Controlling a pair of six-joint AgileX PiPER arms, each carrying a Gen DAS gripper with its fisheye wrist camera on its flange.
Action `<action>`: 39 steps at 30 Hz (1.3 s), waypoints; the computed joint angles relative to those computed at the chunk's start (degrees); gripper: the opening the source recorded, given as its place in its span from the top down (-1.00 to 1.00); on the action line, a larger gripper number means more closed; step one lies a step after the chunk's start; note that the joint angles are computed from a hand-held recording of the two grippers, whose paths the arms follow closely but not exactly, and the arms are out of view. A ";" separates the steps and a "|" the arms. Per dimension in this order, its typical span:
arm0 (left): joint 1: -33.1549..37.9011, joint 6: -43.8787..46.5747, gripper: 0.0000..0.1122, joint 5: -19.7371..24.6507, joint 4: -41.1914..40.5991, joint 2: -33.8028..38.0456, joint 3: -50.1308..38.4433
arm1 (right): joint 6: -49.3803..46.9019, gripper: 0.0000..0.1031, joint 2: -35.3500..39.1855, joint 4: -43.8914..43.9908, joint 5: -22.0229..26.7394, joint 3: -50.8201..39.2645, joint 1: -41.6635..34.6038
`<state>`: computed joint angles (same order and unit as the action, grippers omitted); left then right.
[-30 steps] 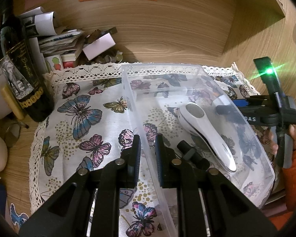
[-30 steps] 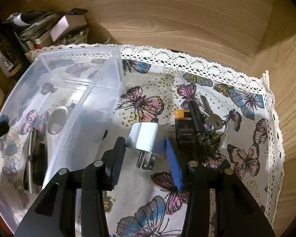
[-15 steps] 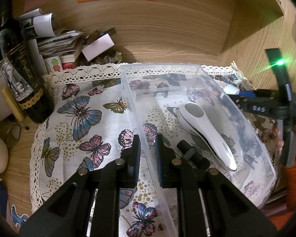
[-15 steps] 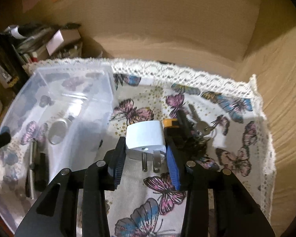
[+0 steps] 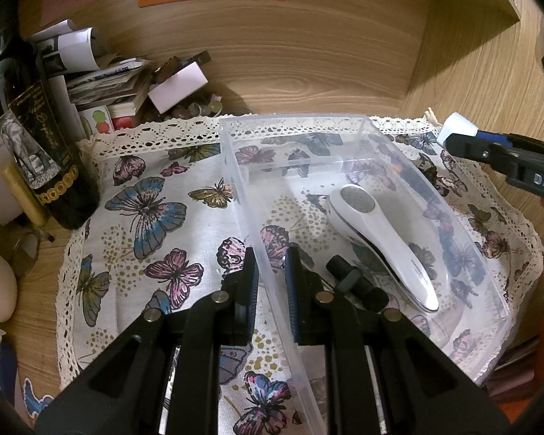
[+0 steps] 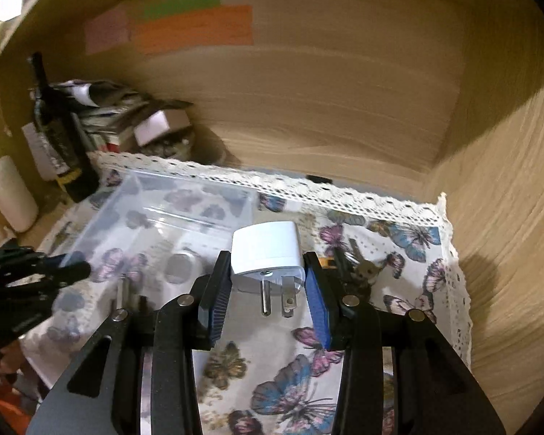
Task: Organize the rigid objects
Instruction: 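Lift the white plug adapter and carry it over the clear box, then lower the plug adapter into the box and open the right gripper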
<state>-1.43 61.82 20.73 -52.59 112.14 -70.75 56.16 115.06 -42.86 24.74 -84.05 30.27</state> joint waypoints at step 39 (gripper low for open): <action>-0.22 0.83 0.73 -0.52 -0.87 -0.04 0.34 | -27.97 0.25 8.57 24.22 4.46 -11.05 3.94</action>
